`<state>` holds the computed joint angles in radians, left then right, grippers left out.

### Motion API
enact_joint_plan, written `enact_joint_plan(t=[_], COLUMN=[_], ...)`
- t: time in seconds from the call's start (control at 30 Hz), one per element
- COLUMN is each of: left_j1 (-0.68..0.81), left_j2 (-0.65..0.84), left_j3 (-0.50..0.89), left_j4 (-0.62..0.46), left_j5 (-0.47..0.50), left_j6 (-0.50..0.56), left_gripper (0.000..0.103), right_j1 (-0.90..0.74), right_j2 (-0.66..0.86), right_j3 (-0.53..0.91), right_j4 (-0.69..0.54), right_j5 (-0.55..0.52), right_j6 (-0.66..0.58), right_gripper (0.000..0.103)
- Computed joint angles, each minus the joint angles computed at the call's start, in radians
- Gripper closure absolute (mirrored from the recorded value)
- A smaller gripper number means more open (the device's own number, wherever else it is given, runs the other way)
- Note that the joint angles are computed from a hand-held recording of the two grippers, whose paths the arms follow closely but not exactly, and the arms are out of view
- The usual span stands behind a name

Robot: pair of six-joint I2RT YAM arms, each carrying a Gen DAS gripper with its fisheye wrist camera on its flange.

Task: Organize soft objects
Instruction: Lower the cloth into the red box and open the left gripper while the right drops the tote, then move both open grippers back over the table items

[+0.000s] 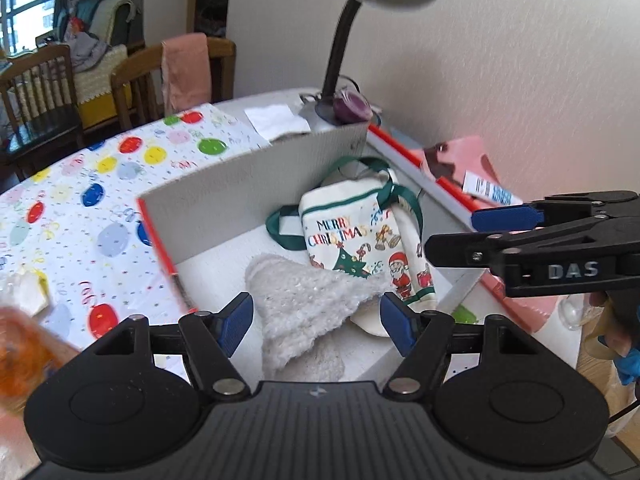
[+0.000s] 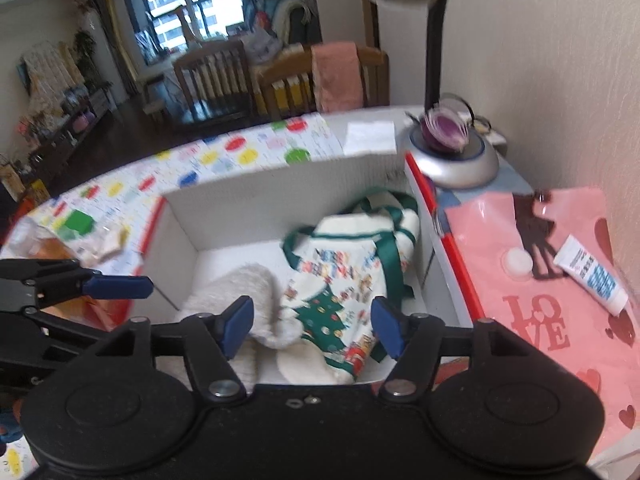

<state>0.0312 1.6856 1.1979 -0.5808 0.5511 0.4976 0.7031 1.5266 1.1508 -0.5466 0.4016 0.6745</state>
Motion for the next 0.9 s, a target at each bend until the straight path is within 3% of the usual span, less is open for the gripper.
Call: enact_joint_plan(t=[0.2,0.47,0.9], left_j1=[0.115,0.326,0.714], left_j2=[-0.139,-0.257,-0.105], left_j3=[-0.036,0.002,0.242], left_j4=[-0.043,-0.189,-0.638], left_j5=[0.101,0.24,0.435], left_j6=[0.051,0.193,0.63], left_gripper=[0.033,0.03,0.01], right_j1=[0.099,0.239,0.432], right_j2=[-0.053,-0.051,0.126], right_j3=[0.028,0.122,0.354], right_j4=[-0.002,0.0,-0.038], right_j5=[0.09,0.208,0.301], right_j6=[0.014,0.029,0.064], right_gripper=[0.027,0.017,0.001])
